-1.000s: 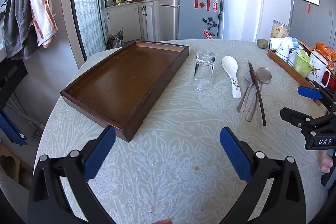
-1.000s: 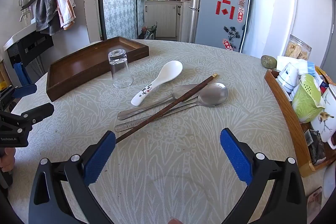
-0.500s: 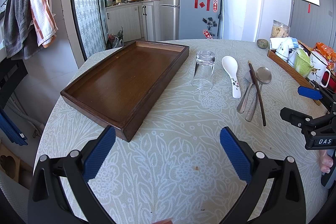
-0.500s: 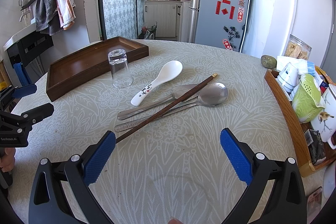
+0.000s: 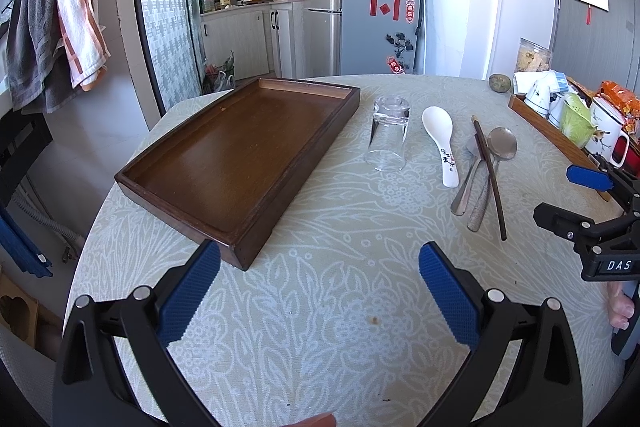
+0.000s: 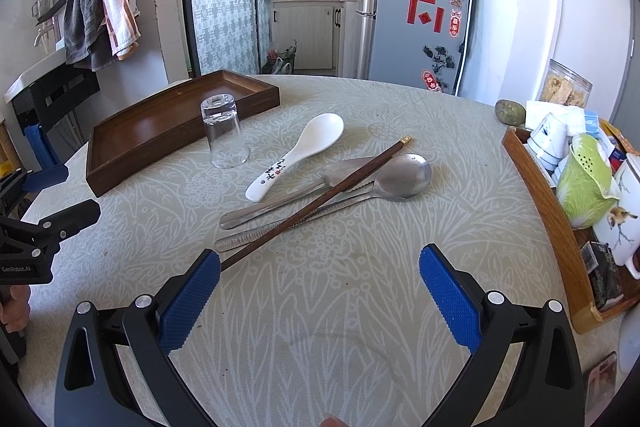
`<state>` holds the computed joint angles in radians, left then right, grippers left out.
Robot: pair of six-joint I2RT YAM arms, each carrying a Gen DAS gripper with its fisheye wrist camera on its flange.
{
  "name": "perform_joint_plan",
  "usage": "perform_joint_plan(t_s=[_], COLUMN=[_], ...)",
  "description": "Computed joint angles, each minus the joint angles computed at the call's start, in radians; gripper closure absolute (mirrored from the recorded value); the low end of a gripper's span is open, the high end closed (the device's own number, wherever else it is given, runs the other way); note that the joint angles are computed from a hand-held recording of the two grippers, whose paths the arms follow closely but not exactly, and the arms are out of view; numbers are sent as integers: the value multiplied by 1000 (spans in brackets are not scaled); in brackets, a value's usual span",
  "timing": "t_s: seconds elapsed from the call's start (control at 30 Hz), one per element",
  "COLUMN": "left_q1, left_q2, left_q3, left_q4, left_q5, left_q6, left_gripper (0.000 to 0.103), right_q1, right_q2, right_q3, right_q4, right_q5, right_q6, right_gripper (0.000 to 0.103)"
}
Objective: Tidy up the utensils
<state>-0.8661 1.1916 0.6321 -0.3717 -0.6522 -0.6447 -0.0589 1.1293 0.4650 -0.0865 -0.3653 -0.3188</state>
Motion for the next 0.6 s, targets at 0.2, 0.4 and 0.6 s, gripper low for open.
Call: perform_joint_plan(t_s=[0.2,0.4,0.6], left_q1=[4,0,5], left_q2=[-8,-8,-10], left_q3=[-9,-7,-10], left_q4=[-1,-5,-1], left_q5=[4,0,6], left_q6=[-3,-7,-1], left_gripper=[2,2,2], right_q1=[8,9,6], right_q2=[-10,-13,-15], right_q3=[-6,-6,-7], right_q4=[2,1,1], right_q5=[5,6,3], right_q6=[-2,-2,-4], right_gripper=[3,3,3])
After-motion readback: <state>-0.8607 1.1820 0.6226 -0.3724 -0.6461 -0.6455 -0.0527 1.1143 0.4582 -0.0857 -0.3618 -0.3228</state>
